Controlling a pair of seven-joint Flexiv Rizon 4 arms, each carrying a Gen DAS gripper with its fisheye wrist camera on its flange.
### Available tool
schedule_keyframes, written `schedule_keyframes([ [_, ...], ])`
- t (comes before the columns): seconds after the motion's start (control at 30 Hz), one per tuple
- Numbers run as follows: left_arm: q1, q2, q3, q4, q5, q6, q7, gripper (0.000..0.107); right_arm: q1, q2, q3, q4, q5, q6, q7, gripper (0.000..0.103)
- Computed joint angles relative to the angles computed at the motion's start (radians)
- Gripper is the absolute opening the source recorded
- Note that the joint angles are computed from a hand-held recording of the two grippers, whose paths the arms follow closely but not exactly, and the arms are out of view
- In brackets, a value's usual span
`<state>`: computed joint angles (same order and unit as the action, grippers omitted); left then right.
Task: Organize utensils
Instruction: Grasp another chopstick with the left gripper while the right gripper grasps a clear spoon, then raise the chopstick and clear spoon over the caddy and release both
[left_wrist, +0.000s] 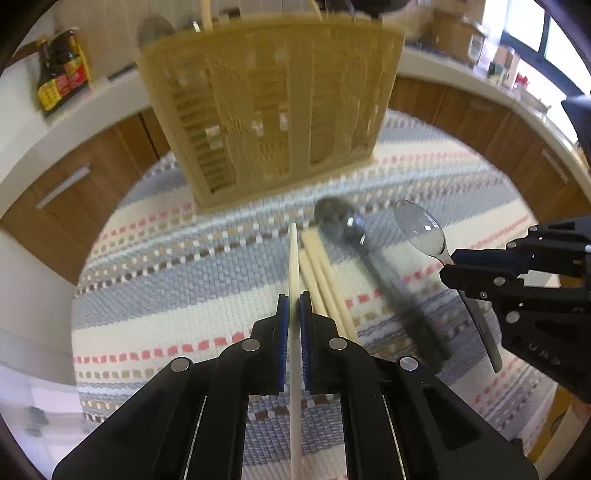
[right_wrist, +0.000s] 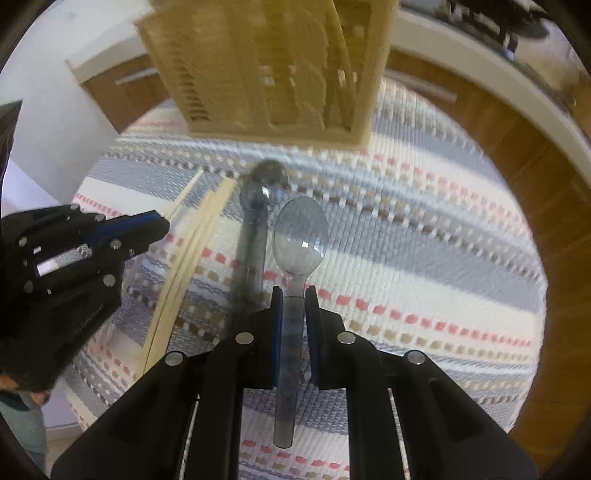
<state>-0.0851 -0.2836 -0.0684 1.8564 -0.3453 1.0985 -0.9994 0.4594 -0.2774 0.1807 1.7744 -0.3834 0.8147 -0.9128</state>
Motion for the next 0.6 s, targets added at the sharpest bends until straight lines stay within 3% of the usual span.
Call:
schedule_keyframes([
  [0.3, 0.012, 0.116, -0.087, 0.092, -0.379, 0.160, 0.243, 0.004, 0.000, 0.103, 0.000, 0.080, -0.117, 0.118, 0.053, 0.010],
  [0.6, -0.034, 0.139, -0.064, 0.012, -0.518, 0.196, 0.321, 0.004, -0.004, 0.106, -0.010, -0.001, -0.183, 0.134, 0.050, 0.010],
])
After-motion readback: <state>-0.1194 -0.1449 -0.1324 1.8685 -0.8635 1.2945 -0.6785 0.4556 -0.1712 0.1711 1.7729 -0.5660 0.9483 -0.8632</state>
